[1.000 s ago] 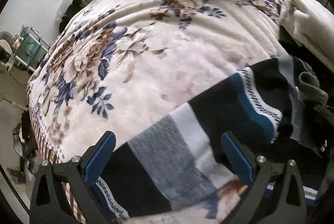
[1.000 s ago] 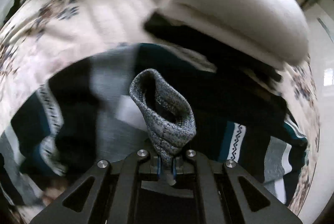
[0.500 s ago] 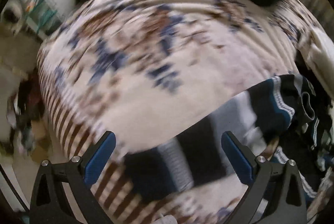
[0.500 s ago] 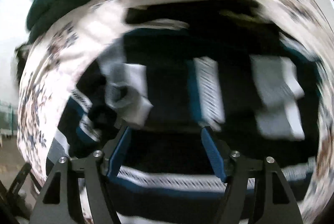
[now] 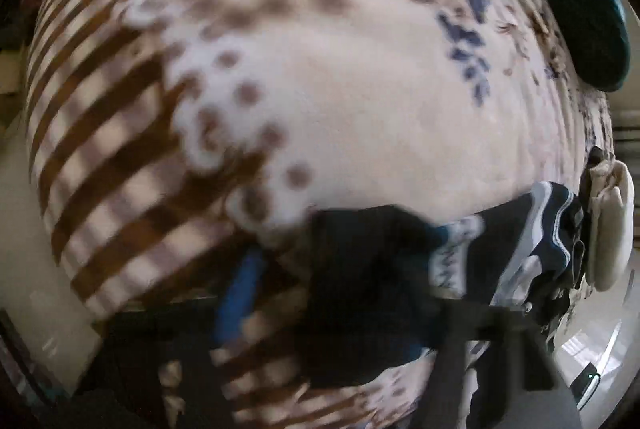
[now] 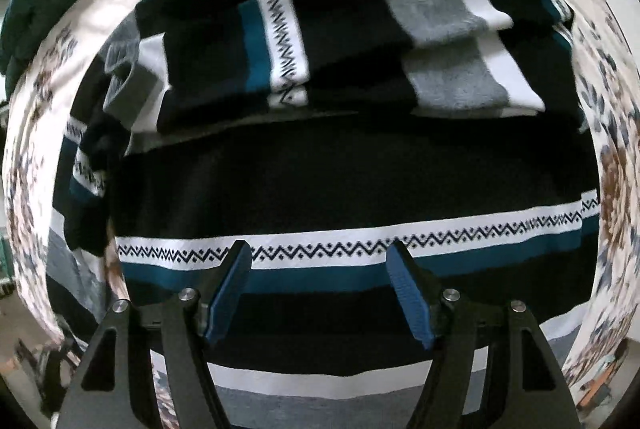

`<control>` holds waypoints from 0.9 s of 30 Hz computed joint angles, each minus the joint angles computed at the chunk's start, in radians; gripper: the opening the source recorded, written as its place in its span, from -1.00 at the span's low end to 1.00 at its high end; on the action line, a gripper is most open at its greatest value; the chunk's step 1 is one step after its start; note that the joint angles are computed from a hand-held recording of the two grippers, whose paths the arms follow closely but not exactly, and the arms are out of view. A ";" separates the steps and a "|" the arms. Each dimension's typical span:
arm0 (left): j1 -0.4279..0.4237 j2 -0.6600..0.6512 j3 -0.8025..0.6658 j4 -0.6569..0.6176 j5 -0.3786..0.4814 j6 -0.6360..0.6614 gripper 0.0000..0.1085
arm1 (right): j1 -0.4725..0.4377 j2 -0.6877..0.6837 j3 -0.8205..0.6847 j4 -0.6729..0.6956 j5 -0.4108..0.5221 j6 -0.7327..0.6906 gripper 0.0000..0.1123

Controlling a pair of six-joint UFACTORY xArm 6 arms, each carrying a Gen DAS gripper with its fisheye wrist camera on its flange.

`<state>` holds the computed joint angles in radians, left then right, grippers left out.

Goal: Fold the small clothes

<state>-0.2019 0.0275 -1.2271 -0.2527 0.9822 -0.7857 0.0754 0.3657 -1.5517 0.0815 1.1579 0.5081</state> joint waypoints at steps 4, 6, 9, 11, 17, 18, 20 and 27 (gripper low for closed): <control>0.032 -0.038 -0.011 -0.018 -0.093 0.004 -0.89 | 0.010 -0.011 0.014 -0.006 0.002 -0.001 0.28; 0.063 -0.033 -0.055 0.017 -0.107 0.000 -0.89 | 0.013 -0.021 0.027 -0.008 -0.002 -0.004 0.28; 0.109 0.013 -0.128 0.032 -0.124 0.037 -0.88 | 0.021 -0.012 0.009 -0.012 0.004 0.001 0.27; 0.135 0.051 -0.159 0.006 -0.148 0.074 -0.80 | 0.027 -0.002 0.002 -0.009 0.003 0.012 0.27; 0.182 -0.027 -0.028 -0.105 -0.216 0.071 -0.11 | 0.035 -0.024 0.034 0.011 -0.017 0.018 0.27; 0.179 -0.078 0.047 -0.154 -0.256 0.046 0.19 | 0.037 -0.026 0.037 0.014 -0.020 0.019 0.27; 0.156 -0.137 0.137 -0.238 -0.314 0.010 0.22 | 0.039 -0.012 0.022 0.019 -0.021 0.020 0.27; 0.052 -0.047 0.167 -0.418 -0.411 -0.013 0.22 | 0.043 0.024 -0.028 -0.014 -0.009 0.073 0.27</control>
